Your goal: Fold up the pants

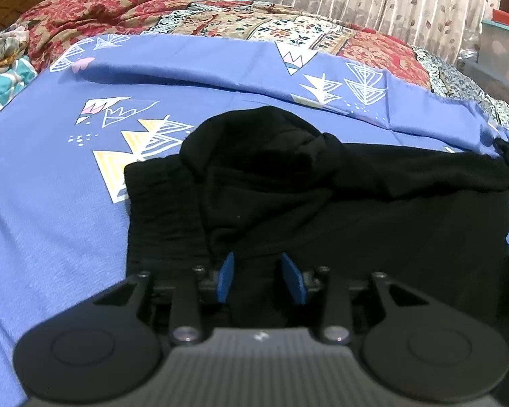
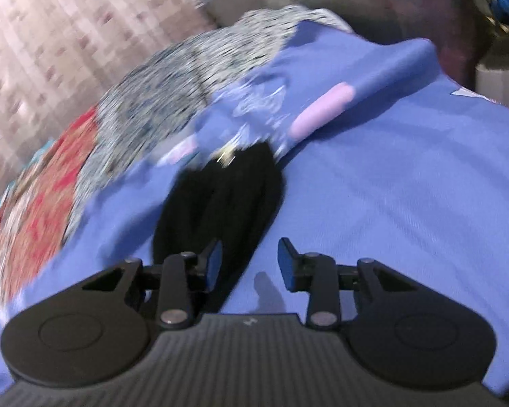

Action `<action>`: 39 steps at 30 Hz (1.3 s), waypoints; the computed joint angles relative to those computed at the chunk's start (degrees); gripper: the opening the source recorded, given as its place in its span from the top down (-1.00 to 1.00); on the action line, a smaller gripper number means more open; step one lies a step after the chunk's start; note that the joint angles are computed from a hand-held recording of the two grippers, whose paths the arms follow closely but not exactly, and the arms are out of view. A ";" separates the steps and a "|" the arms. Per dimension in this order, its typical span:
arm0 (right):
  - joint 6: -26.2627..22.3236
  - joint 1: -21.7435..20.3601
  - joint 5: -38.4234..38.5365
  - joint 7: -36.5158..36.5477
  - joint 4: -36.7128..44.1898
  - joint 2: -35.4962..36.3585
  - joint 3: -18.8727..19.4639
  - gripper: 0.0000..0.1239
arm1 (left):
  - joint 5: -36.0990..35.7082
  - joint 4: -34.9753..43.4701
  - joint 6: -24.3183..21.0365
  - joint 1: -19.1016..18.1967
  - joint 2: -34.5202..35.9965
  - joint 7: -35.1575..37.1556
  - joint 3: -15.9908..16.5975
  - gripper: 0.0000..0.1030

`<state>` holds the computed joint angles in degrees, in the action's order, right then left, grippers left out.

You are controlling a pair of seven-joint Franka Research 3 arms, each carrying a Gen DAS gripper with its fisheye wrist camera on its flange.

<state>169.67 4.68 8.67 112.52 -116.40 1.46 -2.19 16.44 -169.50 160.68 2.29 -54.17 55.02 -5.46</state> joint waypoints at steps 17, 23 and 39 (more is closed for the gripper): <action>4.59 4.17 -13.61 16.65 4.33 2.89 -5.98 0.90 | 2.92 1.17 -1.38 0.39 1.23 -0.10 -2.07 0.15; 0.18 -6.85 -31.29 24.68 -4.77 -12.87 0.85 0.90 | 2.53 1.06 -1.07 -0.39 1.07 0.70 -0.63 0.09; -14.06 -8.97 -29.46 15.59 -7.77 -19.04 3.98 0.35 | 5.88 11.41 -3.45 7.33 1.02 13.15 0.87 -0.15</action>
